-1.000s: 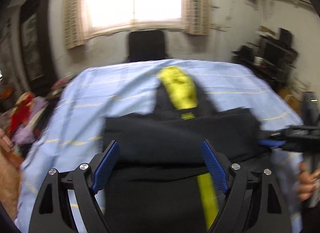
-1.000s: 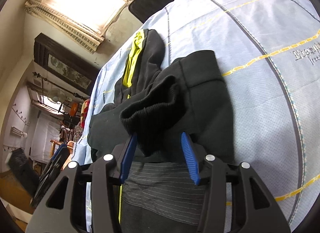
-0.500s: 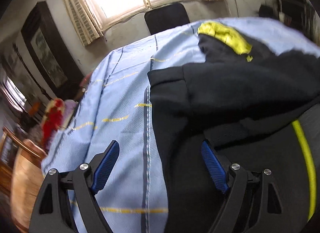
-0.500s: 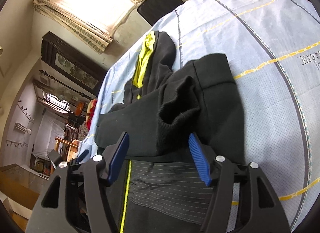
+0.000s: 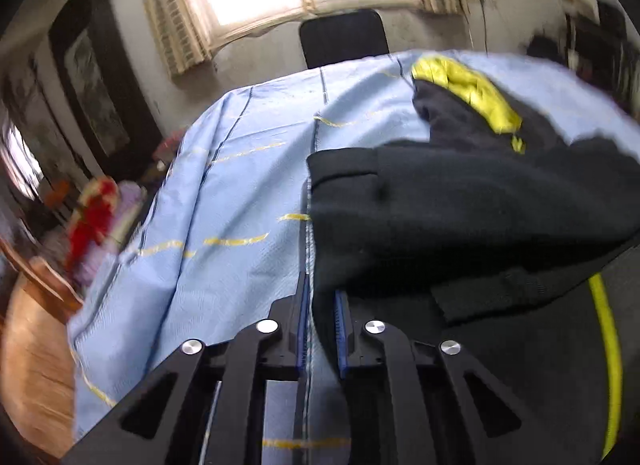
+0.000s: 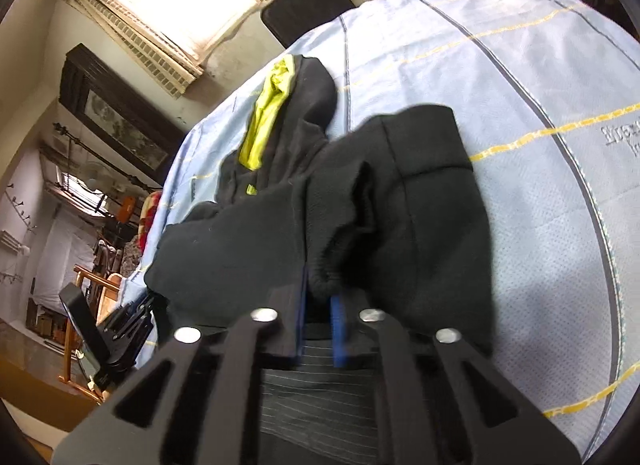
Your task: Fold large clothes
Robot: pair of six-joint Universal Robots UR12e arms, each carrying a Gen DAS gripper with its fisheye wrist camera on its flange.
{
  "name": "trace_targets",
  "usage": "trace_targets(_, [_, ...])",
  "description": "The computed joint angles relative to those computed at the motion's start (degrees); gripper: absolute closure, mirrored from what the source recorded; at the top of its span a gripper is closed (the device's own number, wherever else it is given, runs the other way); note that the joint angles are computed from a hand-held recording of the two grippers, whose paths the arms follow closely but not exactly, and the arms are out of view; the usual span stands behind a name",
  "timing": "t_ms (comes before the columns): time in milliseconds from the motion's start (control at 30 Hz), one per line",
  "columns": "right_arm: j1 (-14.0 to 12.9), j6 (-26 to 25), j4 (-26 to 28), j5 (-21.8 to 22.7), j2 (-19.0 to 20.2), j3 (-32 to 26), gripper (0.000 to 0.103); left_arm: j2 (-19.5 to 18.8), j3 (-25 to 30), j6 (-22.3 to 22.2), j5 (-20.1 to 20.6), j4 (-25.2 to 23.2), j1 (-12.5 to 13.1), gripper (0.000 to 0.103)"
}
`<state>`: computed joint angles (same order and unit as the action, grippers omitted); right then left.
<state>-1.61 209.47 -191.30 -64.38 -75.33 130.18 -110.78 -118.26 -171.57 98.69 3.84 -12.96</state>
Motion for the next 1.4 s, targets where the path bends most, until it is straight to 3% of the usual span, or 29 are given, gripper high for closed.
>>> trace_targets(100, [1.1, -1.8, -2.0, -0.8, -0.8, 0.0, 0.095, 2.0, -1.8, -3.7, -5.6, -1.8, 2.4, 0.091])
trace_targets(200, [2.7, -3.7, 2.2, -5.5, -1.1, -1.0, 0.095, 1.7, -2.0, -2.7, -4.6, -4.7, 2.4, 0.083])
trace_targets(267, [1.7, -2.6, 5.9, -3.1, -0.2, -1.5, 0.094, 1.9, -2.3, -2.0, -2.8, -3.8, 1.9, 0.078])
trace_targets(333, [0.6, -2.8, 7.2, -0.2, 0.4, -1.6, 0.094, 2.3, -2.4, -2.8, -3.6, -4.6, 2.2, 0.078])
trace_targets(400, [-0.4, -1.5, 5.9, 1.7, 0.4, -1.1, 0.088, 2.9, -2.7, -3.7, -4.4, -5.5, 2.7, 0.079])
trace_targets(500, [-0.7, 0.9, 2.4, -1.6, -1.1, 0.6, 0.083, 4.9, -4.7, -5.0, -6.5, -5.0, 3.9, 0.078])
trace_targets(567, [-0.7, 2.7, -0.3, -5.3, -2.3, 1.6, 0.083, 6.5, -6.2, -5.6, -9.9, -3.4, 4.8, 0.075])
trace_targets(700, [-0.4, 2.2, -3.2, -5.2, -2.7, 1.4, 0.083, 7.7, -5.5, -3.9, -16.1, -2.2, 4.3, 0.065])
trace_targets(800, [1.7, -1.5, 0.6, -6.0, -2.2, -1.1, 0.083, 6.6, -2.4, -2.1, -18.1, -2.0, 1.9, 0.050])
trace_targets(933, [3.7, -4.1, 5.1, -6.6, -0.2, -4.8, 0.083, 3.0, 2.5, -1.6, -20.7, -3.9, -0.6, 0.046])
trace_targets(1033, [3.7, -3.9, 6.0, -4.9, 1.4, -5.8, 0.083, -0.3, 5.6, -2.4, -19.1, -6.4, -1.6, 0.046])
trace_targets(1133, [3.6, -4.1, 7.1, -6.1, 2.8, -6.0, 0.089, -2.6, 7.2, -5.1, -17.0, -10.0, -1.0, 0.047])
trace_targets(1167, [3.1, -4.5, 8.2, -5.5, 3.2, -6.1, 0.099, -3.2, 7.3, -5.8, -17.8, -10.6, -0.3, 0.051])
trace_targets(1200, [2.6, -4.2, 8.1, -5.0, 3.4, -6.0, 0.103, -3.1, 6.7, -5.6, -19.5, -8.8, 0.4, 0.052])
trace_targets(1300, [0.1, -1.4, 7.0, 1.6, 4.0, -5.3, 0.103, -2.7, 6.4, -5.7, -20.9, -9.1, 1.0, 0.056])
trace_targets(1400, [-0.6, -0.7, 6.5, 3.4, 4.1, -4.9, 0.103, -2.5, 6.0, -4.9, -21.3, -8.9, 1.2, 0.056])
